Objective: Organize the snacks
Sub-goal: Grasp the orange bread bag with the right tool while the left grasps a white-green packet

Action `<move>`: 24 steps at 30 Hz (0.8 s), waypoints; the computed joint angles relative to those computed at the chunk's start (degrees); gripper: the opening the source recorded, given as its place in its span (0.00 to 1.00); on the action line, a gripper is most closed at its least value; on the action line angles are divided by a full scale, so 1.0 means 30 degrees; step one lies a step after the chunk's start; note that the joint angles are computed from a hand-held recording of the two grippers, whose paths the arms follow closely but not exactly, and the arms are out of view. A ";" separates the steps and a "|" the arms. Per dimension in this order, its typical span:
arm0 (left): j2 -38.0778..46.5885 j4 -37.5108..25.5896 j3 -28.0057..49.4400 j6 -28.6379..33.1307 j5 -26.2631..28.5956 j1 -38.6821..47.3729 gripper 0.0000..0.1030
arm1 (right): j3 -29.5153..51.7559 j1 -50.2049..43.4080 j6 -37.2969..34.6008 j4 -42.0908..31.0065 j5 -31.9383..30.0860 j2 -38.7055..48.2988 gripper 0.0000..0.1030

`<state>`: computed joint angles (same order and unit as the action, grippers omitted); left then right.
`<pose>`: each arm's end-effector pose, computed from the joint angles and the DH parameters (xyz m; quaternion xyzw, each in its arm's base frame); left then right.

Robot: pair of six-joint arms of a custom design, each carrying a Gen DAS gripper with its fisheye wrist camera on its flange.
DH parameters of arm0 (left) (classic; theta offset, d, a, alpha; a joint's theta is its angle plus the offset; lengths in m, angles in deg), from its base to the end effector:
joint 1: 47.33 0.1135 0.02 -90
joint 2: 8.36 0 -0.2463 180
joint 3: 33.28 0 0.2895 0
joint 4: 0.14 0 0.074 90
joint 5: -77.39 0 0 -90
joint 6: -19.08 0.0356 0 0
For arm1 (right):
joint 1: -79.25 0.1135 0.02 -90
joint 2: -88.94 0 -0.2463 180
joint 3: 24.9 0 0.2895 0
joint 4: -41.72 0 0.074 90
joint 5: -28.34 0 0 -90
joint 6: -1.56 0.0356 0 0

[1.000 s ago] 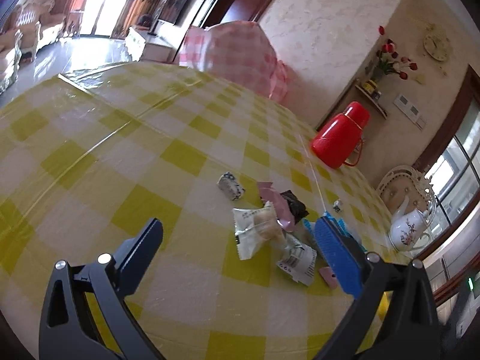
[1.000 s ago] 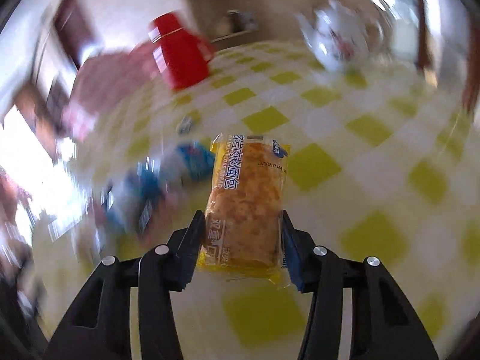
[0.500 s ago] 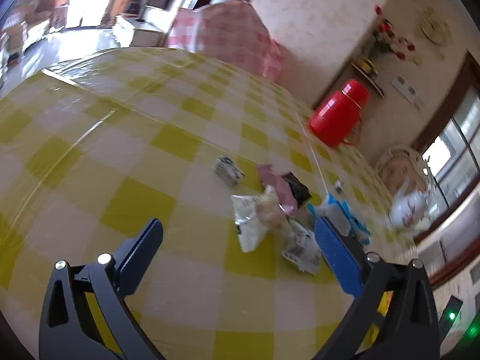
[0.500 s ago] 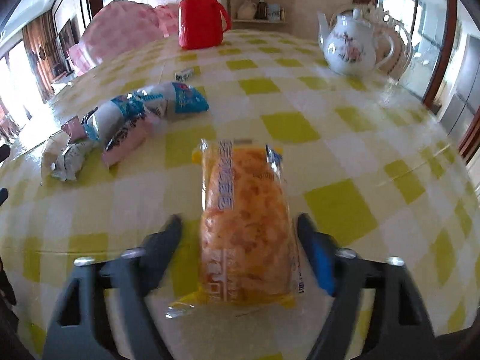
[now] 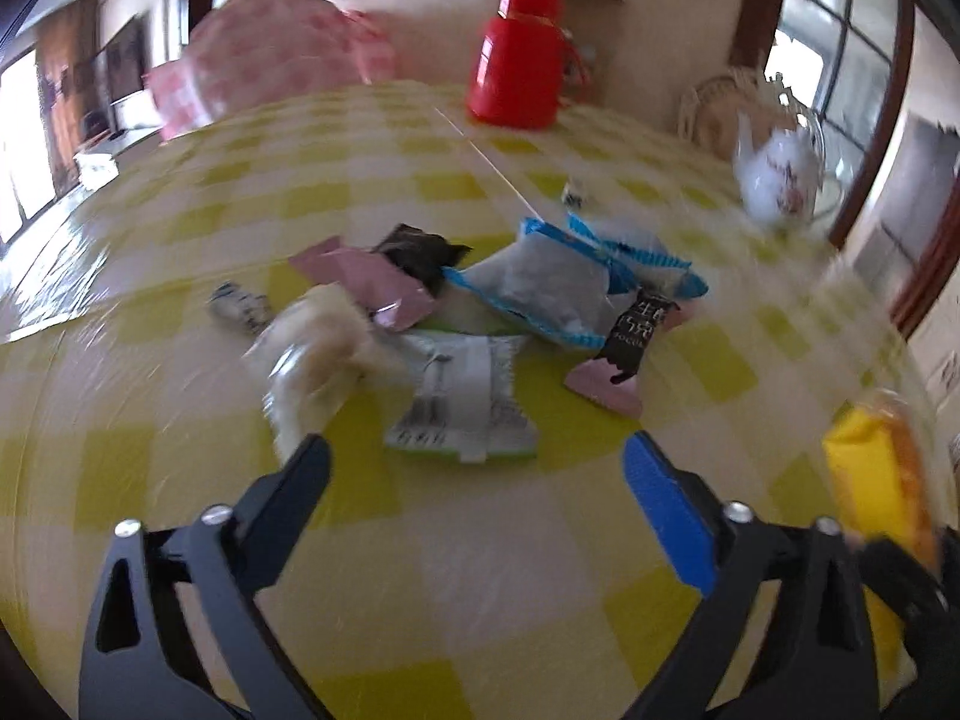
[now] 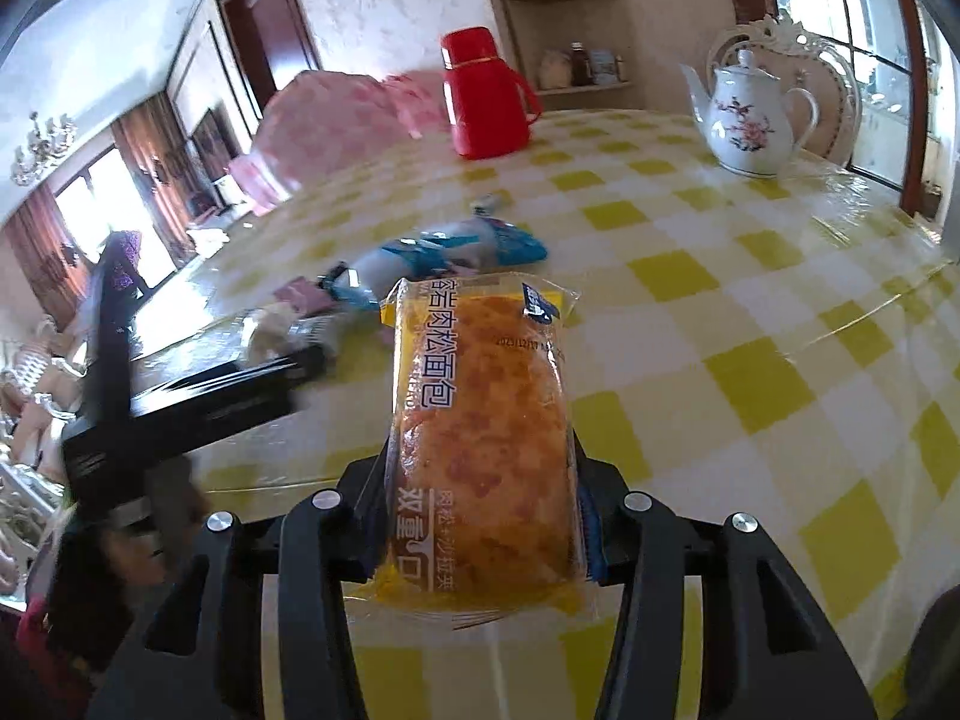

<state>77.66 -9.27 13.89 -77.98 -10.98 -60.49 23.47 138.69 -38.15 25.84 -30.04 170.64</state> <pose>0.2936 -0.0697 0.0962 0.0548 0.9318 -0.0760 0.3506 0.1658 0.2441 0.1192 0.0227 0.9066 0.1272 0.4018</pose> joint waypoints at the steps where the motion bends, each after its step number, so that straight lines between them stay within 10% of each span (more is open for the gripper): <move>1: 0.0618 -0.0148 0.0563 0.0144 0.0041 0.0021 0.86 | 0.0020 0.0053 -0.0012 -0.0043 0.0111 -0.0052 0.46; 6: 0.3614 -0.1081 0.3504 0.0714 0.0428 0.0410 0.78 | 0.0175 0.0238 -0.0094 -0.0350 0.0322 -0.0204 0.46; 10: 0.3972 -0.1231 0.3924 0.1990 -0.0290 0.0101 0.39 | 0.0212 0.0334 -0.0382 -0.0202 0.0419 -0.0127 0.46; 24: -0.5510 -0.1506 -0.3648 0.1722 0.1198 0.0554 0.38 | 0.0018 -0.0019 0.0075 0.1045 0.0211 0.1121 0.46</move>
